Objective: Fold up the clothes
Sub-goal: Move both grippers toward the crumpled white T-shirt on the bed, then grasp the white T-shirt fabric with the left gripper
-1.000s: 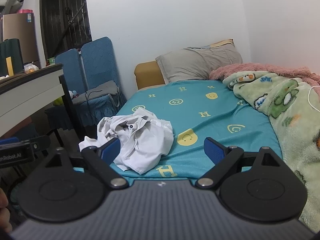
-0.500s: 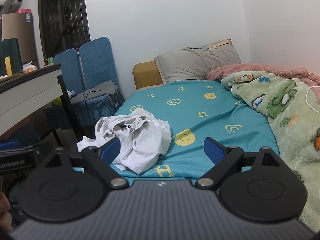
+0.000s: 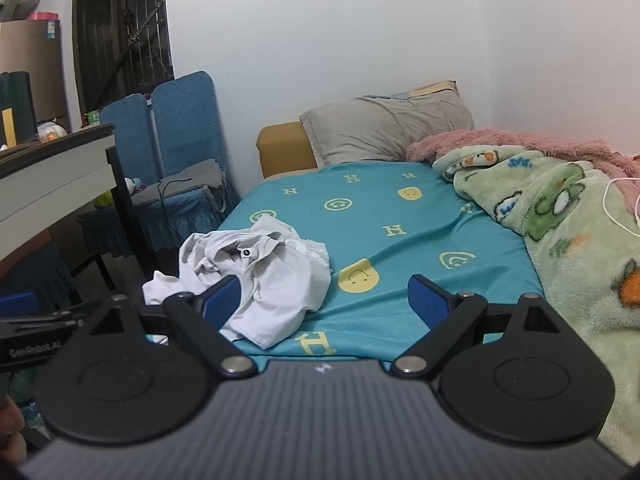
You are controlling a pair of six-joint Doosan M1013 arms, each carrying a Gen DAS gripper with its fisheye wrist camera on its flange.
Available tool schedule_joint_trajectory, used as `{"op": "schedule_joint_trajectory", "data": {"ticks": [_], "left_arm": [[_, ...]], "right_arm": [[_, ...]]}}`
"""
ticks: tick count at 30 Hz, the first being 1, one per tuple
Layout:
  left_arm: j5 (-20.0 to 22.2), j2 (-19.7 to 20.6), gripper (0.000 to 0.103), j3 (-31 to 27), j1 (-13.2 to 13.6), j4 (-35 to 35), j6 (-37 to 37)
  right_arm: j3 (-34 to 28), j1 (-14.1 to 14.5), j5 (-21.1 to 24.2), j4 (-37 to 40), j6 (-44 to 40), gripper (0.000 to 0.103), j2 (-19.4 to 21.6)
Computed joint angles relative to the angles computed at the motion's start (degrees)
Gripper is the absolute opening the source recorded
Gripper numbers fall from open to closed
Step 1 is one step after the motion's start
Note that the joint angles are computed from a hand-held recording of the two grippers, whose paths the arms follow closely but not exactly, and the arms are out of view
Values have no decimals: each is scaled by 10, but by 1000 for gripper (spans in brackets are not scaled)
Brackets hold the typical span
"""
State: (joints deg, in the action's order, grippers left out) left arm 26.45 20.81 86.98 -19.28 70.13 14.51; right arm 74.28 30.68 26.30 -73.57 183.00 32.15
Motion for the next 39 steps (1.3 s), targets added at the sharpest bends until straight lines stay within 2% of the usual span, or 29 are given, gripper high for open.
{"op": "schedule_joint_trajectory", "data": {"ticks": [6, 11, 15, 19, 20, 23, 26, 28, 31, 33, 35, 38, 39], "left_arm": [[11, 1, 103, 1, -4, 3, -2], [-6, -5, 103, 1, -2, -45, 30], [-11, -6, 103, 1, -4, -56, 47], [-47, -4, 103, -9, 4, -147, 134], [-47, -1, 103, -14, 4, -158, 148], [-35, 24, 103, -54, 10, -267, 264], [-8, 53, 103, -101, 17, -368, 369], [21, 81, 103, -144, 24, -419, 419], [51, 126, 103, -209, 36, -460, 454], [62, 155, 103, -250, 43, -480, 463], [74, 186, 102, -293, 48, -487, 465], [104, 235, 95, -365, 55, -492, 461], [115, 250, 90, -389, 58, -495, 460]], "right_arm": [[1, 1, 13, -2, 6, 92, -3], [3, 6, 33, -36, 24, 92, -5], [6, 10, 48, -64, 62, 92, -8], [16, 10, 53, -127, 151, 92, -15], [14, 6, 40, -120, 153, 92, -16], [-9, -7, 12, -63, 123, 92, -12], [-43, -20, -9, 40, 39, 92, -3], [-70, -27, 2, 118, -24, 92, 8], [-79, -37, -14, 175, -58, 92, 16], [-64, -47, -54, 206, -75, 92, 15], [-62, -53, -62, 275, -129, 92, 19], [-59, -62, -69, 386, -221, 92, 26], [-61, -63, -66, 401, -237, 92, 30]]}}
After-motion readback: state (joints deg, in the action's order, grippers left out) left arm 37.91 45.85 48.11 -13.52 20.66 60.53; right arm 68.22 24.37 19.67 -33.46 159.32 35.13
